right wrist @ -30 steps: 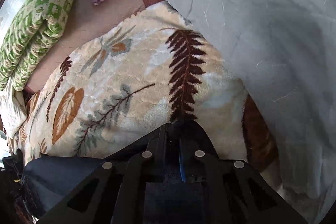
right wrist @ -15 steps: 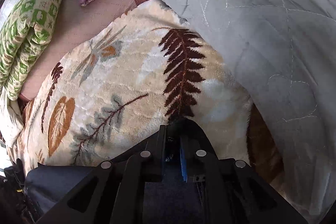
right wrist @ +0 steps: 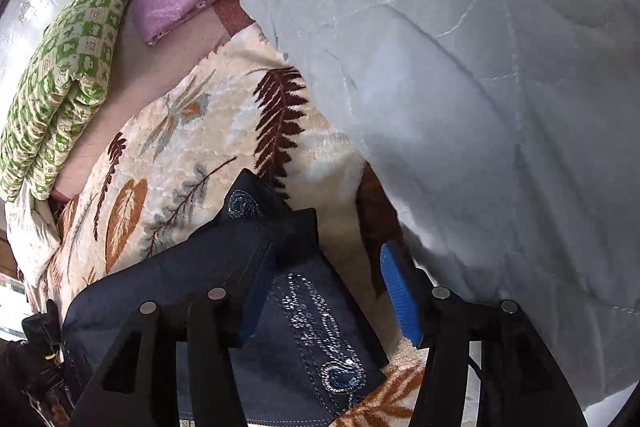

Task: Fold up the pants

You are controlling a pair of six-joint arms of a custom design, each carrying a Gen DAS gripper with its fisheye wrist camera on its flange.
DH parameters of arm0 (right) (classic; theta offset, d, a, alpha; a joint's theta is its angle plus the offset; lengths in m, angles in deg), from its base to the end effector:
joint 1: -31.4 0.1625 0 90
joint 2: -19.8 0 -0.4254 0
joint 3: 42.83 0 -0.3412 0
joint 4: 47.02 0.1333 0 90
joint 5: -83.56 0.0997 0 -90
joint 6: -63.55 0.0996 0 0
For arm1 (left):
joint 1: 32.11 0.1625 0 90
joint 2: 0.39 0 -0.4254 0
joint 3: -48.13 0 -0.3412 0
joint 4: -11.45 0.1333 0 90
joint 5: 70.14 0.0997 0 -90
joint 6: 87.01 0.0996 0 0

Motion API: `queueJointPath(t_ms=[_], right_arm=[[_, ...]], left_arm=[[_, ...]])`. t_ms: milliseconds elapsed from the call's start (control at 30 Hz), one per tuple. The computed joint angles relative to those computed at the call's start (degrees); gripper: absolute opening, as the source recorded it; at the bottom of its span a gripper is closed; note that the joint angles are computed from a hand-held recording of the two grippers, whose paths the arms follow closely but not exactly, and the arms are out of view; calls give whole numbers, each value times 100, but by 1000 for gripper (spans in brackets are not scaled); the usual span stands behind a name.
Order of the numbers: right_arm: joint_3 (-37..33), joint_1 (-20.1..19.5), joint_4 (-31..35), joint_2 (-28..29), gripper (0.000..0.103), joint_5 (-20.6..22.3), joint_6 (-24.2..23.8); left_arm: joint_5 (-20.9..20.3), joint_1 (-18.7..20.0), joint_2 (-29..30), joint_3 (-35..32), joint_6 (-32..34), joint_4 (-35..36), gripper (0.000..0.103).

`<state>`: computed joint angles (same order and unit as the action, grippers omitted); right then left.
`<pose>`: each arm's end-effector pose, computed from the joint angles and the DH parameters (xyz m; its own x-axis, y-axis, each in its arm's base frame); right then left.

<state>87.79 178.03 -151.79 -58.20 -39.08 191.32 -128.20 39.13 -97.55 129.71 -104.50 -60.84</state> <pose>0.3134 -0.1111 0.1801 -0.4069 0.8856 0.2242 0.5516 0.4338 -0.7125 0.0564 -0.4122 0.5881 -0.8569 -0.0063 -0.5154 0.0669 0.9901 -0.1234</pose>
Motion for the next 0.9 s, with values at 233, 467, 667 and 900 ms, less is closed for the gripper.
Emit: queueJointPath(t_ms=[233, 467, 667, 900], right_arm=[[-206, -245, -930, 244, 8, -655, -1387], [-181, -605, -905, -3, 10, -1069, -1509], [355, -506, -1238, -45, 36, -389, -877], [-475, 1302, 292, 367, 63, -333, 1499]], left_arm=[[-30, -39, -124, -12, -229, -93, 15], [33, 7, -198, 20, -350, -77, 15], [-52, 79, 18, -262, -413, 207, 17], [-34, 61, 67, -245, -424, 285, 19]])
